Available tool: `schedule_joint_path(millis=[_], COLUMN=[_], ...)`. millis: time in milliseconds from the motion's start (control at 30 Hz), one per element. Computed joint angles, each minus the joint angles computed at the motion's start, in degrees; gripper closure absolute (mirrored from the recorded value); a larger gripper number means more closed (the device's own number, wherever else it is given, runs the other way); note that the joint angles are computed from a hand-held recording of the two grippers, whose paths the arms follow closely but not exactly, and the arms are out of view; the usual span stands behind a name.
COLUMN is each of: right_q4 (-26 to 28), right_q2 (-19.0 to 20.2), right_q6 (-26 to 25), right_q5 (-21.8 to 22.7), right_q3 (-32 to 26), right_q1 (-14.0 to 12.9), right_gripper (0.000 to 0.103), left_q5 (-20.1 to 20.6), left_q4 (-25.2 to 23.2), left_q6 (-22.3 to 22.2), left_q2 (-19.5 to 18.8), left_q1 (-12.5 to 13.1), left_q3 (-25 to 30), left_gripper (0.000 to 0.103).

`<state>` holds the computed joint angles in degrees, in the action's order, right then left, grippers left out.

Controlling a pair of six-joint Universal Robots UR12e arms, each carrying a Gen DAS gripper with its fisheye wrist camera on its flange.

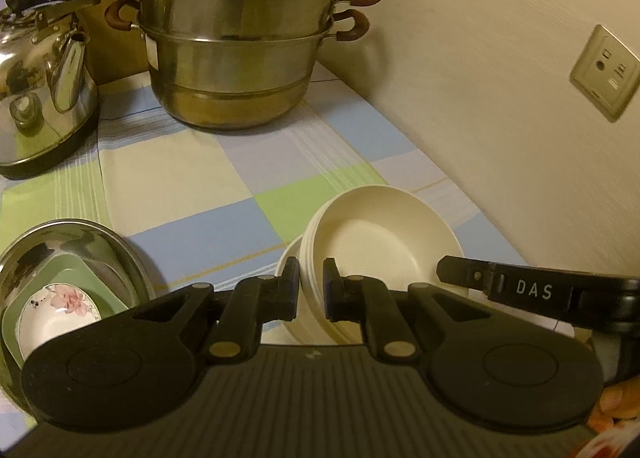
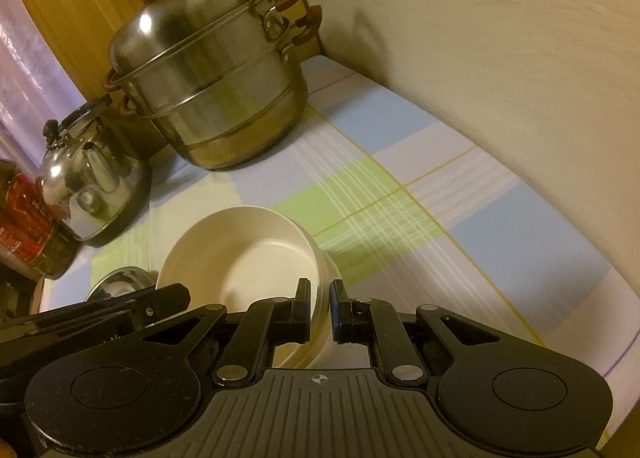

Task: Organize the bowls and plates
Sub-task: 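Carry the cream bowls with the left gripper into the white porcelain bowl, then open the left gripper and release the cream bowls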

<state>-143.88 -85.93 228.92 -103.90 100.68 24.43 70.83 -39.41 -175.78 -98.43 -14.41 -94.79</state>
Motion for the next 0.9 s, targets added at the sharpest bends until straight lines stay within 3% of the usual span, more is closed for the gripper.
schedule_joint_path(millis=[900], right_q4=[0.0], right_q2=[2.1], right_q6=[-1.8], right_q5=[3.4], right_q3=[0.0], right_q1=[-1.6], right_gripper=[0.093], left_q5=[1.1], left_q4=[-2.9], left_q6=[-0.1], left_q2=[-2.1], left_q1=[-0.2], left_q3=[0.9], left_gripper=[0.092])
